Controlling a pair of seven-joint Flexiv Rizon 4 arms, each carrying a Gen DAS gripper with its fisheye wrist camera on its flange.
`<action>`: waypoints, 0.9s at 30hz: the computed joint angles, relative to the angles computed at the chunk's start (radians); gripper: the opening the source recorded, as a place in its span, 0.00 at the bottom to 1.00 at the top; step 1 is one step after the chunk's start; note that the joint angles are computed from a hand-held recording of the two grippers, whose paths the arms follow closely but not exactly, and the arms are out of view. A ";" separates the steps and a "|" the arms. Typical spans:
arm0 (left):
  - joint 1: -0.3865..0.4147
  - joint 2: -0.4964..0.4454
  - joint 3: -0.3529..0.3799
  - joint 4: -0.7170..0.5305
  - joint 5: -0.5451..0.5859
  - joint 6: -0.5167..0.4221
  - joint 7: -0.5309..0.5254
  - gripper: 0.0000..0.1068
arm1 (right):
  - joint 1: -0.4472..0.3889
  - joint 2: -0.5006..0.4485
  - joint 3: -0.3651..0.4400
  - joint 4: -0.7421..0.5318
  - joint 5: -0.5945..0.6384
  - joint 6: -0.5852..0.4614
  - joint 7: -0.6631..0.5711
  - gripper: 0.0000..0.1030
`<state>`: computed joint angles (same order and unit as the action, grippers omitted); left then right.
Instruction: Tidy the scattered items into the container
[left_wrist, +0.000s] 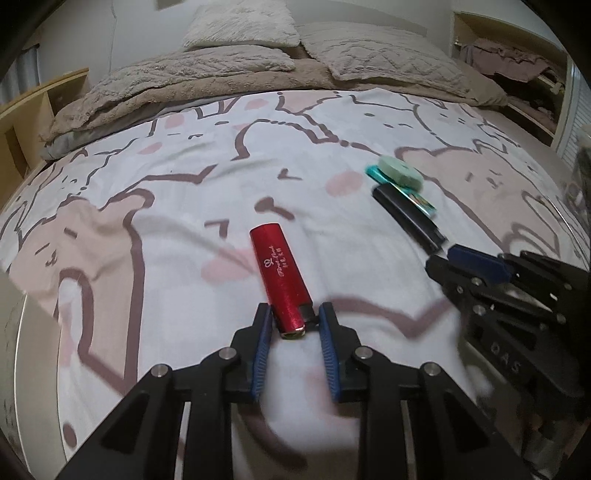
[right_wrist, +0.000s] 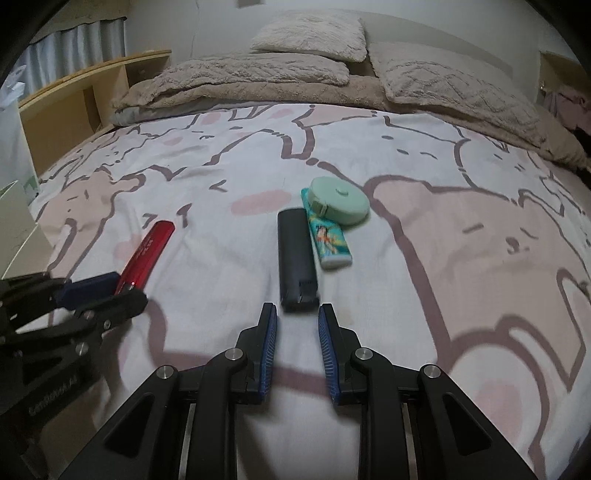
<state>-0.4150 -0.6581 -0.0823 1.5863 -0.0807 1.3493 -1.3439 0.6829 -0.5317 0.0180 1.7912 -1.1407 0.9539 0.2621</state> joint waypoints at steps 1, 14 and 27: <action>0.008 0.016 -0.011 0.029 -0.002 0.009 0.006 0.24 | 0.007 0.002 0.006 -0.001 0.009 -0.018 -0.011 0.23; 0.071 0.167 -0.088 0.299 -0.035 0.116 0.061 0.24 | 0.069 0.047 0.062 0.046 0.029 -0.110 0.005 0.17; 0.280 0.297 -0.347 0.569 -0.193 0.228 0.218 0.24 | 0.072 0.080 0.088 0.096 -0.010 -0.053 0.082 0.12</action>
